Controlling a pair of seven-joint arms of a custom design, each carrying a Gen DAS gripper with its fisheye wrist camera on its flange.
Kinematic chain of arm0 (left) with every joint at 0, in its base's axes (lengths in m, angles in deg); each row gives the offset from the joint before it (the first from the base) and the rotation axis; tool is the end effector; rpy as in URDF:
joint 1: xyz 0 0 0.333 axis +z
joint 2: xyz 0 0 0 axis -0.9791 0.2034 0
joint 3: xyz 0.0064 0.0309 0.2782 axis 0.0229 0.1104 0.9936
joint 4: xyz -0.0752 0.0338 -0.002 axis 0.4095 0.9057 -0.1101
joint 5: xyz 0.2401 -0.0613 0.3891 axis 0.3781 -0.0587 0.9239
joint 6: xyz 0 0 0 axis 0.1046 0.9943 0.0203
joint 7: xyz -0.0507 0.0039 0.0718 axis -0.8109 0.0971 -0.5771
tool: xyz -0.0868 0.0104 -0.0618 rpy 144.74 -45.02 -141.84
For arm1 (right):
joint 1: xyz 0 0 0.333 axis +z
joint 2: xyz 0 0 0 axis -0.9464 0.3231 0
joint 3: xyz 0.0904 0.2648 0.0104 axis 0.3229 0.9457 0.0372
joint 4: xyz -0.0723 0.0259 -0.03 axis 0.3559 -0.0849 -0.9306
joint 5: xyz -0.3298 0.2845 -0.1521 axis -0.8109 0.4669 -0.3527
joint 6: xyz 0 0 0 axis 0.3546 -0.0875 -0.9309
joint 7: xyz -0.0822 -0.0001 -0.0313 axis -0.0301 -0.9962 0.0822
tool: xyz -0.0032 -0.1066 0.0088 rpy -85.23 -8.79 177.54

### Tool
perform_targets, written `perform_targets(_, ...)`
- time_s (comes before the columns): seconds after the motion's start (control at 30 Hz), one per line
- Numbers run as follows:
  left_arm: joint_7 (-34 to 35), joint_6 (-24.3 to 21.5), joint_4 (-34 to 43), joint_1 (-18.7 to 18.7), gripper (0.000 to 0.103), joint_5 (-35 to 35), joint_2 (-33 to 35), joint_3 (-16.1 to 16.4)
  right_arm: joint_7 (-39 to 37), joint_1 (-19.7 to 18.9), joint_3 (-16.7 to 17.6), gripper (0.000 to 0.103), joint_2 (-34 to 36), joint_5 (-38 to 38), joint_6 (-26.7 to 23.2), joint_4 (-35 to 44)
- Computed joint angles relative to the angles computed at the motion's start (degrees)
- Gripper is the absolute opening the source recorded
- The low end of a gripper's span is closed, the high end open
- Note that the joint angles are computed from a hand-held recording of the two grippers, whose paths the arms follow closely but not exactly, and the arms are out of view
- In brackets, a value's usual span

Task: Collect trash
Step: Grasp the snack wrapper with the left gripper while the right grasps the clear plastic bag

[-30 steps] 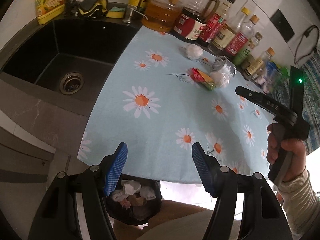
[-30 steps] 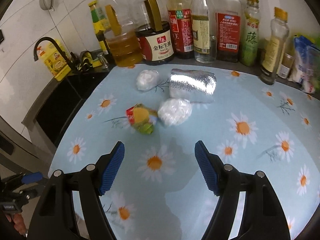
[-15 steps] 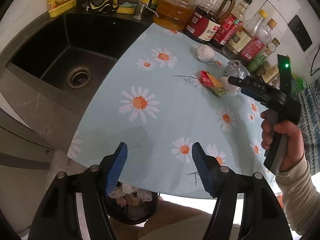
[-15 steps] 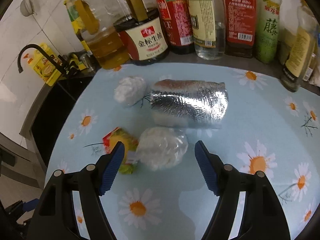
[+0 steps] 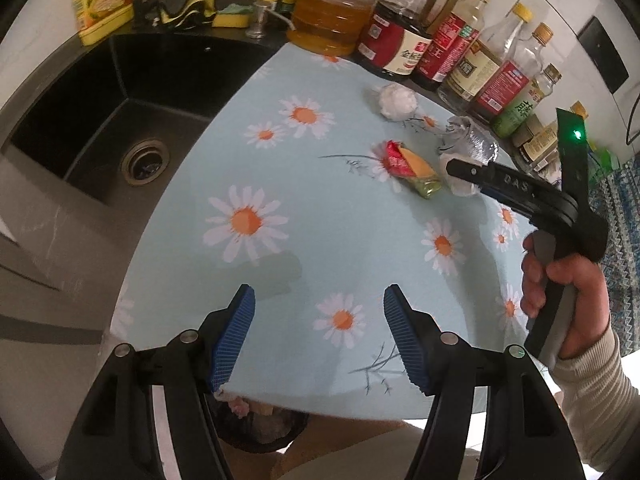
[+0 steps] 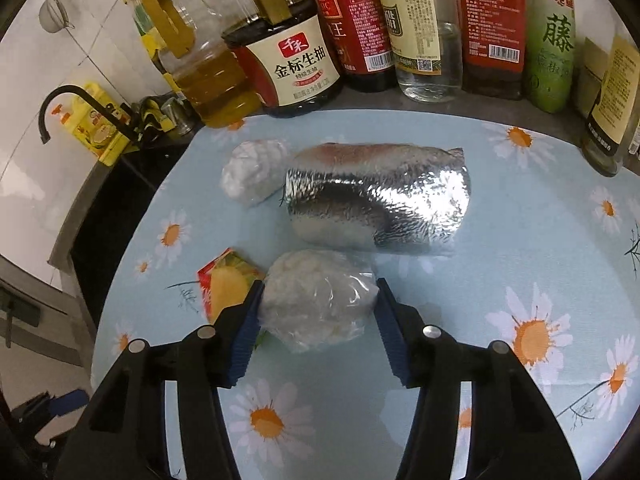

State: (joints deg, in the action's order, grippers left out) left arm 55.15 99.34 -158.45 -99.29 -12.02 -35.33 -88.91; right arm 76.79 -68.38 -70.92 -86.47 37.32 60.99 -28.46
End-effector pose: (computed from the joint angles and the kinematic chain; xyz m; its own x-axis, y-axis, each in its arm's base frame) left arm 0.4404 -0.2810 0.5034 0.3959 -0.8814 0.2577 -0.7980 -0.4690 -0.3785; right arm 0.6557 0.0312 0.4541 0.4907 -0.8026 -0.3391 -0.8266 -0.3057 -0.4725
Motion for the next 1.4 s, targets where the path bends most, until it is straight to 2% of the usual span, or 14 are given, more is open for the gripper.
perform_targets(0.1,2.55,0.26,2.90,0.17,0.065,0.14,2.92,0.42,-2.64,-0.21,-0.32,0.055,-2.11,1.23,1.30,-2.31)
perform_targets(0.37,10.80,0.49,12.85,1.67,0.065,-0.64,12.91,0.49,-7.60,-1.97,-2.34,0.055,-4.93,5.74,-1.98,-4.94)
perform_targets(0.57,16.59,-2.31,22.39,3.25,0.065,-1.09,22.19,-0.66,-10.11,-3.93,-3.89,0.055,-5.98,7.69,-4.64,-5.97)
perform_targets(0.7,18.63,-4.13,27.42,4.28,0.074,-0.37,27.13,-1.59,-11.89,-5.37,-4.89,0.055,-6.53,8.45,-6.33,-6.56)
perform_targets(0.93,20.32,-6.42,33.98,5.63,0.074,-0.39,33.35,-2.23,-13.91,-7.12,-5.83,0.055,-6.70,9.63,-7.90,-6.55)
perform_targets(1.13,20.34,-10.25,40.21,5.94,0.074,1.50,38.78,-2.52,-15.31,-8.17,-6.06,0.055,-5.72,10.09,-9.16,-5.55)
perform_targets(1.4,19.55,-13.64,44.45,6.29,0.074,2.45,42.77,-2.46,-17.06,-9.20,-6.12,0.055,-4.04,10.84,-11.26,-3.93)
